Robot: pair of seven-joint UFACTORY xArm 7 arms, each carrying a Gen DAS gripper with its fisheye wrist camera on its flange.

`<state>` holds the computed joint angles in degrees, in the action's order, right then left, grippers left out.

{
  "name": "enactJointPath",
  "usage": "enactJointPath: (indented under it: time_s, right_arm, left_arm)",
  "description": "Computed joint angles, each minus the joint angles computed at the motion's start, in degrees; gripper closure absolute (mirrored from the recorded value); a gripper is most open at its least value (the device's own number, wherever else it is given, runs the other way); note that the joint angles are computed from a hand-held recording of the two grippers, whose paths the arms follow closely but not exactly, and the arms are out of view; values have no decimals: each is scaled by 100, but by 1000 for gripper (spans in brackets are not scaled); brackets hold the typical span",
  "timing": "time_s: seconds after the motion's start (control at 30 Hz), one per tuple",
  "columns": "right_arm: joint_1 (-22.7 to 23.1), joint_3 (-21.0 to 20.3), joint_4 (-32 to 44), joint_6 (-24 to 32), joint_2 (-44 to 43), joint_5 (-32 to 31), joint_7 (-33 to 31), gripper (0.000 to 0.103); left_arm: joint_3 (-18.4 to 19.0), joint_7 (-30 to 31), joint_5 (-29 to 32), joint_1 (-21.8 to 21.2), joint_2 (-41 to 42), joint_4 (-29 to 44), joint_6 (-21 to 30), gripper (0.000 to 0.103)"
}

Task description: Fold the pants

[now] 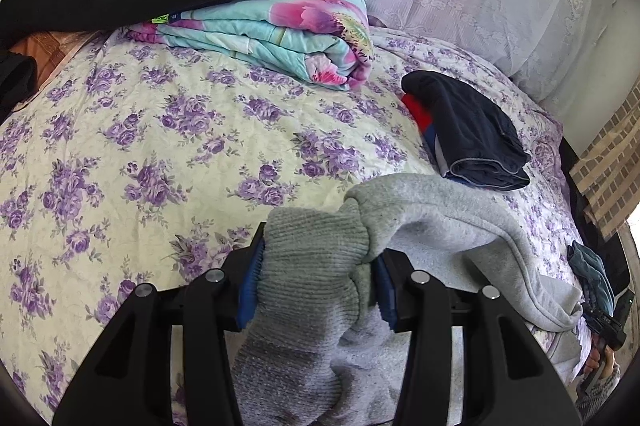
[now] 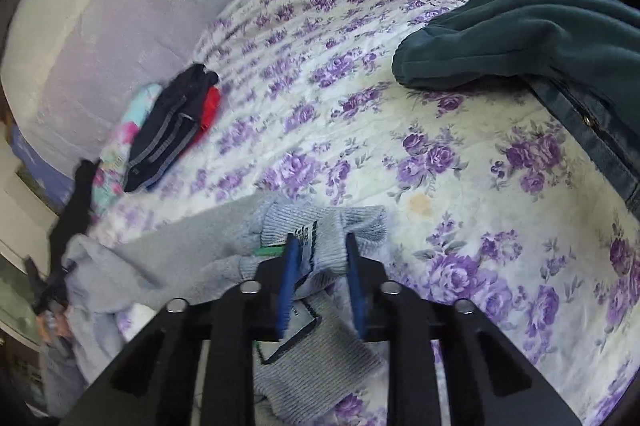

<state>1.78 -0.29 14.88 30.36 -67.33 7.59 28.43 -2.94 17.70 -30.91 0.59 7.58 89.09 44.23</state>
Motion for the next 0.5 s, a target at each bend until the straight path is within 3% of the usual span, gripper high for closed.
enactJointPath:
  time_s: [0.27, 0.4, 0.5]
  right_arm:
    - [145, -453, 177, -243, -428, 305, -120, 90]
    - [261, -772, 953, -492, 528, 403, -416, 90]
    - [376, -1027, 1798, -684, 1755, 534, -661, 92]
  left_arm:
    - [24, -347, 29, -14, -41, 299, 136, 57]
    - [13, -583, 150, 3, 257, 908, 455, 57]
    - [-8, -985, 439, -6, 781, 1620, 775, 57]
